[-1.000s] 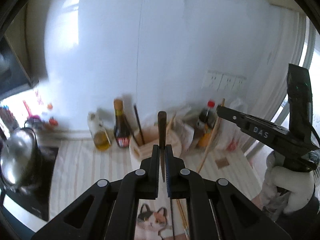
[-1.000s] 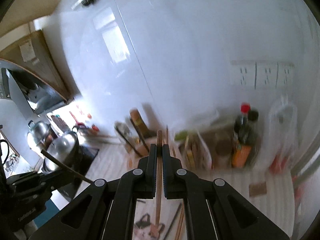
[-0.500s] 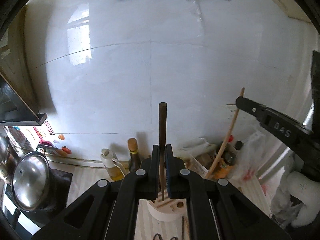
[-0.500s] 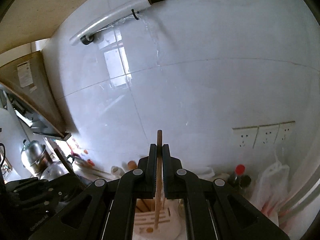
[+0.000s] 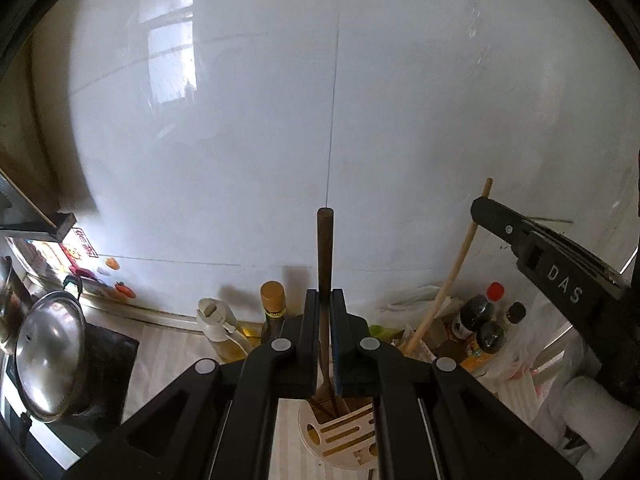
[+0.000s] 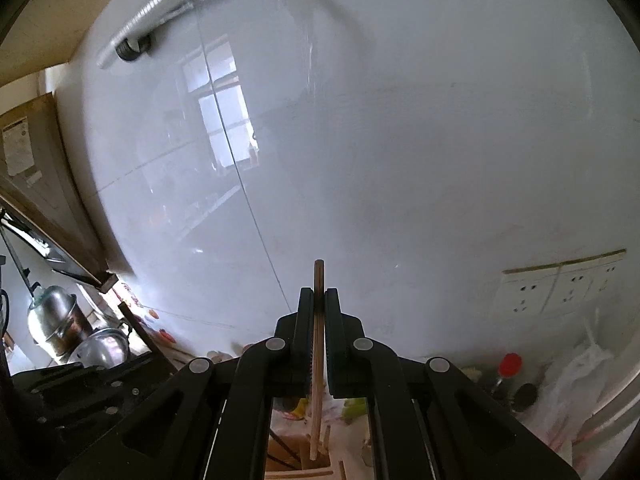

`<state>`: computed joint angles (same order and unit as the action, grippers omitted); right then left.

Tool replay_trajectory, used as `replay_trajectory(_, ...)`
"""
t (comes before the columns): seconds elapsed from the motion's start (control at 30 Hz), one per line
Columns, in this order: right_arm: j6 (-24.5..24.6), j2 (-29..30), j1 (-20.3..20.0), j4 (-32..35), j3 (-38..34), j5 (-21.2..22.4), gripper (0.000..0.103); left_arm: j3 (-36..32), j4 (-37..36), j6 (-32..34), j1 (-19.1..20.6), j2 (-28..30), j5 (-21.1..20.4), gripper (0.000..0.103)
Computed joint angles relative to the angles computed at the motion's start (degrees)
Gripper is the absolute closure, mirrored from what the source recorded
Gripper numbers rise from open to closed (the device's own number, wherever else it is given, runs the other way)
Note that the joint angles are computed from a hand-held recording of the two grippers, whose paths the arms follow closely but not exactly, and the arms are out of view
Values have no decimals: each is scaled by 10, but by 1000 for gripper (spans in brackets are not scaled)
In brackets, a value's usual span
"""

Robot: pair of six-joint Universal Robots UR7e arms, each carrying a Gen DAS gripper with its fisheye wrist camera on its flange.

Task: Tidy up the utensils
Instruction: 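Open both tools to drop the chopsticks into the holder slots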

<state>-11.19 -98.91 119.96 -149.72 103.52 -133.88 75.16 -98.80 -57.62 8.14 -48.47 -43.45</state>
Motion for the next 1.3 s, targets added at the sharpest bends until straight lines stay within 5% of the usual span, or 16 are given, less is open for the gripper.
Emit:
replay_trajectory(0.5,-10,-22,-45,-34,65,47,98,37,-41,4,26,-3,-47,100)
replay_trajectory(0.73,23,-43,-59,52,71,92,97,50,-53,-1,29,-19,-76,95)
replay_trajectory(0.77,28,-45,-58,63,70,89,91,46,-41,-10,27,-21,-73,91)
replay_trajectory(0.8,34,-47,-57,71,72,85,84,43,-26,-23,25,-23,-67,77)
replay_trajectory(0.83,42,-55,-57,77,74,89,67,44,-23,-28,23,-27,-62,64)
replay_trajectory(0.87,46,-61,-55,79,77,87,57,45,-22,-32,20,-31,-55,33)
replay_trajectory(0.9,51,-66,-54,83,79,84,54,48,-19,-40,17,-36,-44,17)
replay_trajectory(1.0,74,-80,-48,101,80,74,48,57,-4,-61,5,-51,-19,11)
replay_trajectory(1.07,89,-90,-38,112,83,52,28,66,5,-71,-1,-60,-9,0)
replay_trajectory(1.17,112,-108,-20,133,96,8,6,79,52,-104,-15,-70,13,0)
replay_trajectory(1.3,146,-134,-7,166,124,-36,1,120,62,-132,-28,-89,1,0)
